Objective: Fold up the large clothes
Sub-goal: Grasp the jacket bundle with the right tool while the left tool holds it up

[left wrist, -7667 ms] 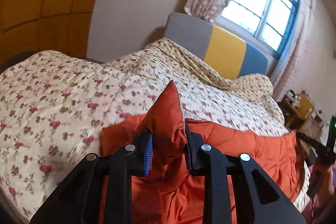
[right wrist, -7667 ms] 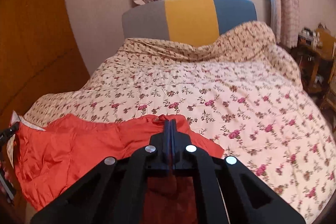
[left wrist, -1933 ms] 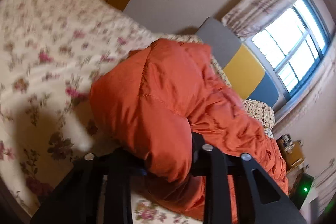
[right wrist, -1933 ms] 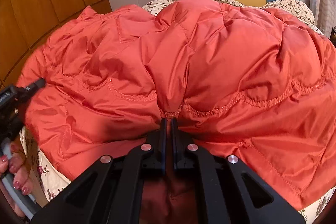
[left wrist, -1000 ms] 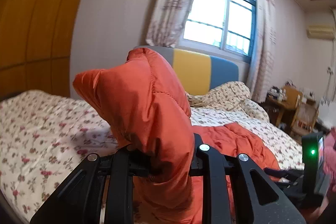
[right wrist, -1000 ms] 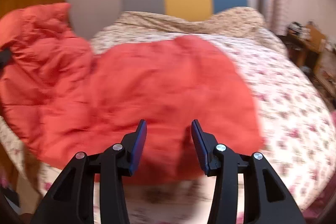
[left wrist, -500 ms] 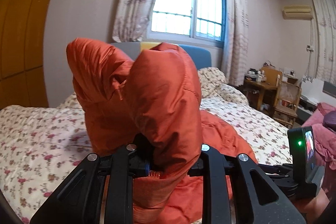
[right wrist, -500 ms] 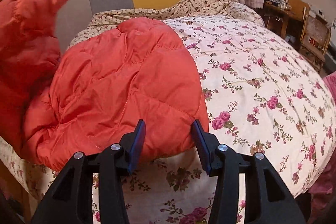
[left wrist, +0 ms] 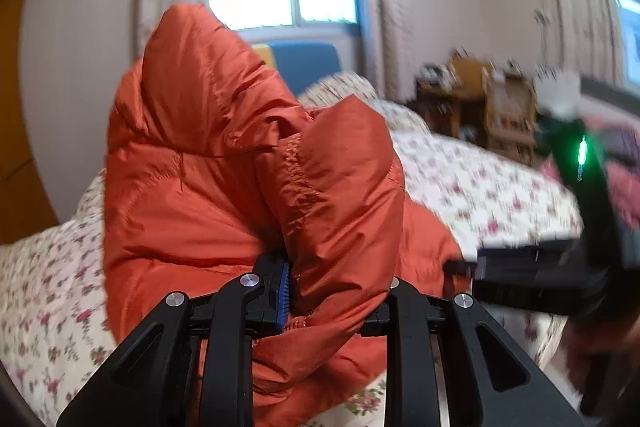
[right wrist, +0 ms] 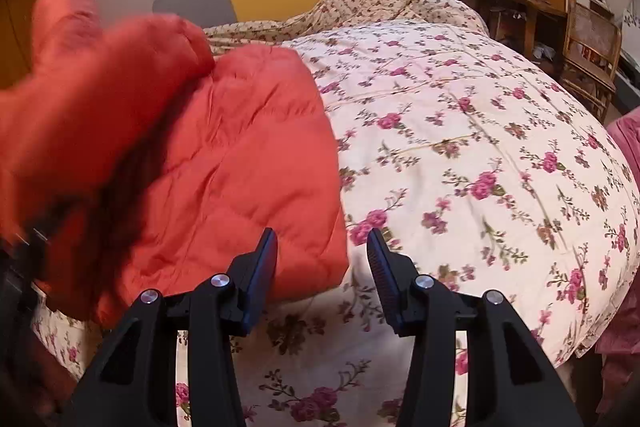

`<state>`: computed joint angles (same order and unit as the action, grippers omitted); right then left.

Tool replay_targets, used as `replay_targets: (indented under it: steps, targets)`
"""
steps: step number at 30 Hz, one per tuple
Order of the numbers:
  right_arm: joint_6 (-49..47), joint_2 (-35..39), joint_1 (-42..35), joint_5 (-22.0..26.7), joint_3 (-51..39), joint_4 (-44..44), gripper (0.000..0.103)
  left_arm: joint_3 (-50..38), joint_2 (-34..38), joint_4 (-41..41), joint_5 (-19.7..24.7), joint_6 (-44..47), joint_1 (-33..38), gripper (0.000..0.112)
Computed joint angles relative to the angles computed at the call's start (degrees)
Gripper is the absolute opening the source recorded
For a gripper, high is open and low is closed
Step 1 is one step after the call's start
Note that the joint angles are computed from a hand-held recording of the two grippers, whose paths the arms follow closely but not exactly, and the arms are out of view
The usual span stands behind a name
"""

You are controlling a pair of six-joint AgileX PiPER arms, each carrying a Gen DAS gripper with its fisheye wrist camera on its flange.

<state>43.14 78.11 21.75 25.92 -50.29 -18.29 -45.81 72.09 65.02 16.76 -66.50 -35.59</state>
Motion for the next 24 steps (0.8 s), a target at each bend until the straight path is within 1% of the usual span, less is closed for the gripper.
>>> replay_targets:
  steps: [2, 6, 9, 11, 12, 13, 15, 16, 17, 20, 24]
  targets:
    - [-2.7, -1.0, -1.6, -0.3, 0.0, 2.7, 0.047, 0.0, 2.4, 1.7, -1.0, -0.3, -0.6, 0.023]
    - [-15.8, -4.4, -5.2, -2.7, 0.7, 15.7, 0.047, 0.0, 7.3, 7.7, -1.5, -3.4, -2.4, 0.023]
    - [-24.3, -6.2, -6.2, -3.3, 0.3, 23.5, 0.046, 0.1, 8.3, 9.4, -3.0, -5.7, -1.9, 0.023]
    - [-28.9, -6.9, -6.4, -3.5, -0.1, 28.0, 0.046, 0.3, 8.6, 12.2, -2.9, -8.3, -2.1, 0.023]
    - [-31.5, -7.0, -6.4, -3.1, -0.7, 30.5, 0.046, 0.6, 8.8, 14.4, -2.7, -10.3, -2.2, 0.023]
    - [-33.9, -6.6, -6.3, -2.3, -1.6, 32.7, 0.045, 0.7, 8.8, 14.8, -2.6, -10.5, -2.3, 0.023]
    - [-38.2, -4.8, -6.3, 0.0, -3.8, 36.7, 0.037, 0.9, 9.0, 15.4, -2.9, -11.5, -2.2, 0.023]
    - [-40.4, -3.7, -6.5, 0.7, -4.6, 38.9, 0.035, 1.9, 8.4, 16.9, -2.5, -13.4, -2.7, 0.023]
    - [-41.4, -2.8, -6.3, 1.3, -5.1, 39.8, 0.03, 2.0, 8.4, 16.7, -2.8, -13.4, -2.5, 0.023]
    - [-40.6, 0.5, -5.0, 4.0, -7.9, 38.0, 0.018, 2.2, 7.8, 13.1, -3.5, -9.8, -1.7, 0.023]
    - [-39.9, 2.3, -5.0, 5.2, -8.3, 36.9, 0.009, 2.5, 7.5, 9.1, -4.4, -6.3, -0.5, 0.023]
